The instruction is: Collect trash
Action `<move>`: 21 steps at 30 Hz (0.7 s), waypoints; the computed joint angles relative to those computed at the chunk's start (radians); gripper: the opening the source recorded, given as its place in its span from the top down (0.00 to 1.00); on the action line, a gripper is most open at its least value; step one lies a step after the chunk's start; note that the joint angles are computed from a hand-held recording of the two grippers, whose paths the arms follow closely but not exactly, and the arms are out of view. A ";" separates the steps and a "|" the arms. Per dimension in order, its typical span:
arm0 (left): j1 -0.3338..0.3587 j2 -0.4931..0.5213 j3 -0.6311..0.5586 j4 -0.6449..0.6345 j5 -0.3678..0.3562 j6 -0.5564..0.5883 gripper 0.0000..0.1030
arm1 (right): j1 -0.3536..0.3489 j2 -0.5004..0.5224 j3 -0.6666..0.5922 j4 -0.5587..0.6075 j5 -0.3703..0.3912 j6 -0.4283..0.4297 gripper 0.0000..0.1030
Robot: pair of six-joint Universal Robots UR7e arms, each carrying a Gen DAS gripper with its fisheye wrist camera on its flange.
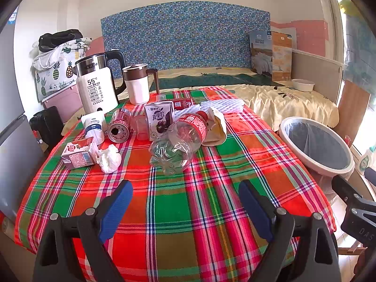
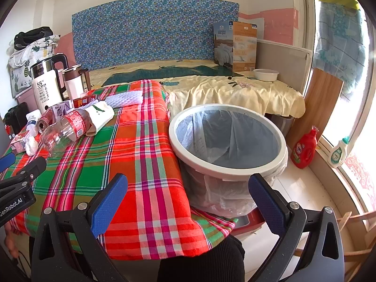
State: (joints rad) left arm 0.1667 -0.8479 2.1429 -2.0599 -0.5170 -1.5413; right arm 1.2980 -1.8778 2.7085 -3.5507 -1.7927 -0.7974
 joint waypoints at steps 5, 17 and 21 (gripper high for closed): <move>0.006 -0.002 0.003 -0.013 -0.001 0.013 0.11 | 0.008 0.019 -0.006 -0.010 -0.012 0.002 0.00; 0.021 -0.077 0.064 -0.031 0.025 0.030 0.11 | 0.048 0.094 -0.049 0.015 -0.013 0.005 0.04; 0.066 -0.139 0.146 -0.258 0.014 0.178 0.13 | 0.083 0.143 -0.090 0.078 0.001 0.017 0.16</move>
State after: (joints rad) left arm 0.2324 -0.9872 2.2886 -2.3181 -0.5030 -1.3630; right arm 1.3815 -1.7343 2.6188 -3.4731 -1.7921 -0.7806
